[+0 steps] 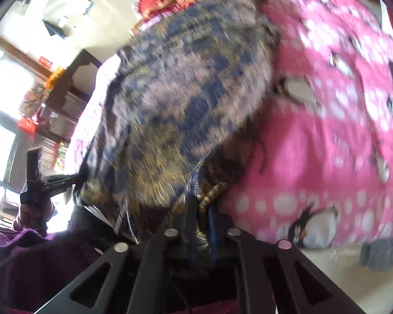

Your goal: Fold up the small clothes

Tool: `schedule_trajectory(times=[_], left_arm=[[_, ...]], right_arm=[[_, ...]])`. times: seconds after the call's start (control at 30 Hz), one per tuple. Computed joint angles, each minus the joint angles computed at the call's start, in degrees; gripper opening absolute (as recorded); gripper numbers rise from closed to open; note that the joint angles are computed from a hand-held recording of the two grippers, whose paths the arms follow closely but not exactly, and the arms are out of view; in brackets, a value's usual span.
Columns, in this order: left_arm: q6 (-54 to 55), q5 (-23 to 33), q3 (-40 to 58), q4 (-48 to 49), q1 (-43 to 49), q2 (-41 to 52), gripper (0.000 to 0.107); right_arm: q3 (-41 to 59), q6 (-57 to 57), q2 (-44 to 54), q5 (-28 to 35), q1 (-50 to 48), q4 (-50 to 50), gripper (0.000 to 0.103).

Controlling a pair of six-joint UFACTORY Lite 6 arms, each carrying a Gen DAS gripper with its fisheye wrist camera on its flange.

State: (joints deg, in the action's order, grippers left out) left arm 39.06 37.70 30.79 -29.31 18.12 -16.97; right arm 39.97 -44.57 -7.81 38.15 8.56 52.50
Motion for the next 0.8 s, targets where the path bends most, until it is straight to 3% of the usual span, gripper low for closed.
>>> schedule_trajectory(times=[0.2,0.37,0.47,0.57,0.67,0.7,0.73,0.77,0.8], left_arm=[[6.9,3.1,16.7,-13.5,6.3,7.7,0.003],[3.8,-0.4,35.9,-15.1,3.6,20.9,0.003],[-1.3,0.1,46.5,-9.8,1.2,29.5,0.003],[-2.1,3.8,48.6,-9.1,0.9,31.9,0.003],[-0.5,5.8,43.0,-7.7,1.5,29.8,0.007],[-1.3,5.3,39.6,-6.5,1.4,28.2,0.008],[-2.4,5.4,37.0,-5.4,1.7,27.2,0.015],[-3.7,5.9,35.0,-4.1,2.3,26.9,0.025],[-4.6,6.2,32.6,-3.4,2.9,26.1,0.029]], right_arm=[[12.2,-4.1,5.1,2.7,-5.4,6.2,0.004],[30.5,-2.7,17.8,-0.9,-5.6,6.8,0.002],[45.1,1.3,28.4,-1.2,-5.6,5.0,0.002],[59.7,12.7,38.3,0.7,-4.3,-6.2,0.002],[63.2,12.0,40.6,7.4,-5.3,-5.2,0.005],[62.7,12.0,40.3,8.3,-5.0,-6.6,0.007],[61.1,11.7,39.6,8.5,-4.5,-8.5,0.020],[59.5,11.6,38.8,8.5,-3.7,-10.0,0.044],[57.2,11.3,37.7,8.1,-2.8,-11.2,0.053]])
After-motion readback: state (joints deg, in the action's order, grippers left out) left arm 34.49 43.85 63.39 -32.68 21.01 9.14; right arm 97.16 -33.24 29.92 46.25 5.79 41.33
